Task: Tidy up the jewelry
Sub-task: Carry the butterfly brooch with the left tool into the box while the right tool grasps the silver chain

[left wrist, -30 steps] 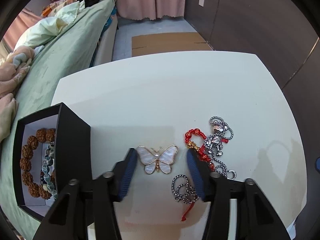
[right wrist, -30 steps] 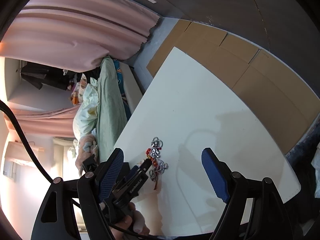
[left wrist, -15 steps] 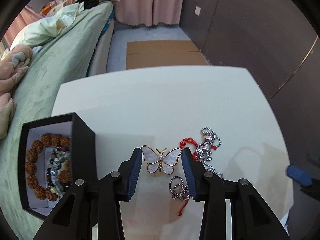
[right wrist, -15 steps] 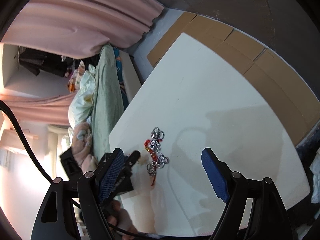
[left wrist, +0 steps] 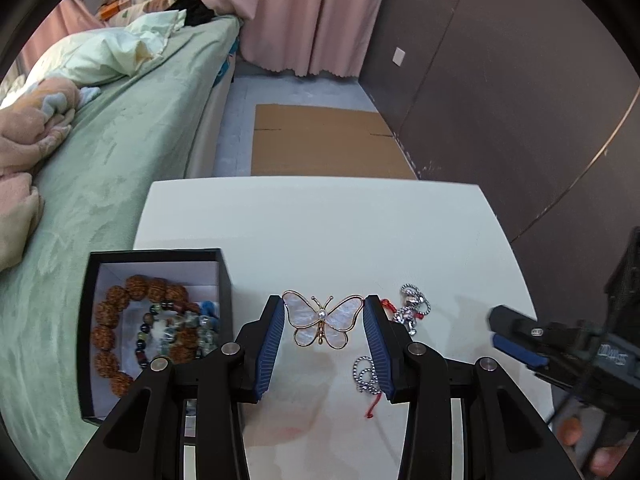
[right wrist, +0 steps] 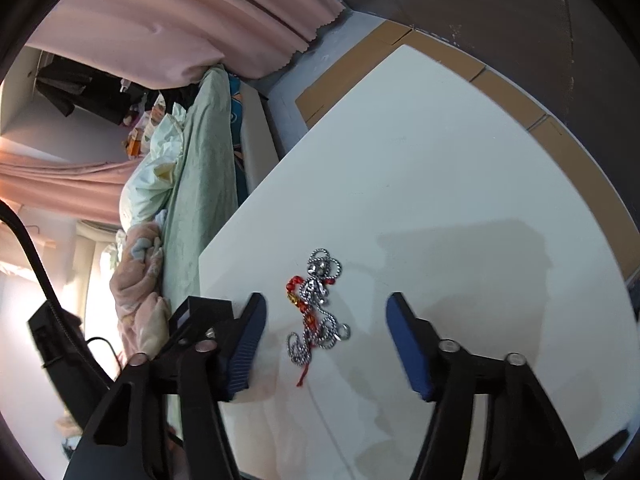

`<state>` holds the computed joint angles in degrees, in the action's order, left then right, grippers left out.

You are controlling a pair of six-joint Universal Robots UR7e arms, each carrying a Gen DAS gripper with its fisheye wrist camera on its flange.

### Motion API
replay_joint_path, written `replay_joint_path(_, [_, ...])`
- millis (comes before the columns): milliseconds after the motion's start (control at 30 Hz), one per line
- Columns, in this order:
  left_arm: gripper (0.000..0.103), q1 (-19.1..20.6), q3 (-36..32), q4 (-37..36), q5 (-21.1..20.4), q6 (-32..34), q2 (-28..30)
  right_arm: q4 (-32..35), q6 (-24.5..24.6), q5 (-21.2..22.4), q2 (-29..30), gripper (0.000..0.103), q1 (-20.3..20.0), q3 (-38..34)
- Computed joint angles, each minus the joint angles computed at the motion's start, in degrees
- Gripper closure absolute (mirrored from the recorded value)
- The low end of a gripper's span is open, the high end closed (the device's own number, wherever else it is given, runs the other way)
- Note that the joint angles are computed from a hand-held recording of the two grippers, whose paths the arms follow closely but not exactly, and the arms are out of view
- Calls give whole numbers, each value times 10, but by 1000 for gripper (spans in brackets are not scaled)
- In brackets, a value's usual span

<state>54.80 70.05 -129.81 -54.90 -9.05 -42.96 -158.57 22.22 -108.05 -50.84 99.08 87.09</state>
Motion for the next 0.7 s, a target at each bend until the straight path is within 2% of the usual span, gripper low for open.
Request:
replay_joint_path(100, [61,6,-3,-5,-8,0,-6,12,-2,1,18,56,1,-21])
replay_joint_path(267, [61,15,-7,-12,-21,0,-14,38,8,-2,42,56,2,-50])
replay_joint_path(400, [61,20,-3,-22,-36,2,-23,53,12,-21,60,56,7,-71])
replay_joint_path(467, [61,24,-1,-25,-44,0,-28,60,8,-46,71,58,12,-85])
replay_joint_path(567, [61,29,-1,-30,-50,-4,-35,80,0,-95,89,71,22,-109])
replay_joint_path(700, [61,34,1,-41,-55,-6,-44,107,-14,-179,117,73,41,-143])
